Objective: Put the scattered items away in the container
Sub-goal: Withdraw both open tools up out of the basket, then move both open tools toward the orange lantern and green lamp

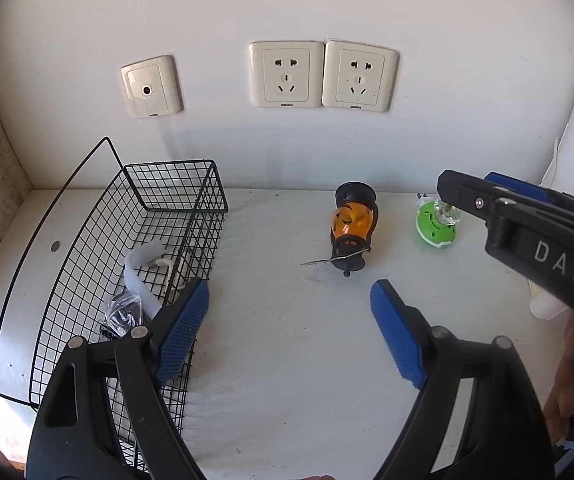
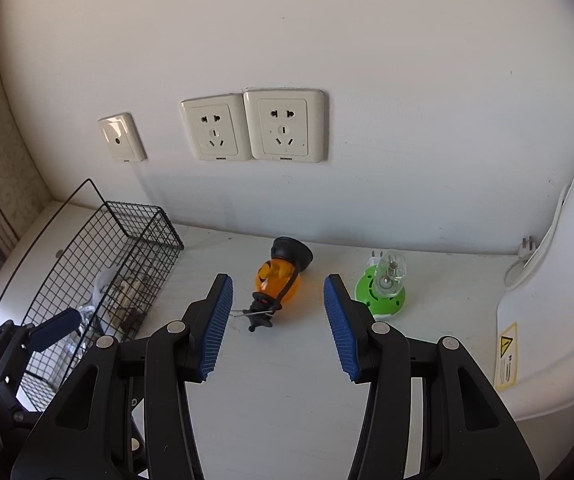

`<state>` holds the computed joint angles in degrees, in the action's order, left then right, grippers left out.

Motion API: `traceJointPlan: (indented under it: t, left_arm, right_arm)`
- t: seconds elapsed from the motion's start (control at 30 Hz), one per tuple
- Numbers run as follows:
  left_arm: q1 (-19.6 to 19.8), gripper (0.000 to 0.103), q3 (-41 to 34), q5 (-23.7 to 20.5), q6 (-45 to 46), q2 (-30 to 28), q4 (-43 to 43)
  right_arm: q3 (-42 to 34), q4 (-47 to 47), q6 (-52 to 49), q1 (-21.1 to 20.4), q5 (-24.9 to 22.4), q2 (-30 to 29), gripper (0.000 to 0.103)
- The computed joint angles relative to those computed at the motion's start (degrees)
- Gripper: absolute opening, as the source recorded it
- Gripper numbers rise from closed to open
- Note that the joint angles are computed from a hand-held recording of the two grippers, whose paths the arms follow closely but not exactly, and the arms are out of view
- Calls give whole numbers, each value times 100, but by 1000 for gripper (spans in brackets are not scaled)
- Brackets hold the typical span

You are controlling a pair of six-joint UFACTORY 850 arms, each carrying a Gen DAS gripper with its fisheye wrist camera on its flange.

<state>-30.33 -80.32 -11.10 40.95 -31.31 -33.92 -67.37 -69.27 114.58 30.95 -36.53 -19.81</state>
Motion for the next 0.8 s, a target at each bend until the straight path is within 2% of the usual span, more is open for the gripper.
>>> traceJointPlan:
  t: [0.33,0.8]
  left_arm:
    - [-166,80,-115,-65,121,-99,-107]
    - [-308,80,-401,-147,-361,-341,399]
  right_arm:
    - [358,3,175,-45,-178,267,49]
    - [718,34,393,-133,-262,509,49]
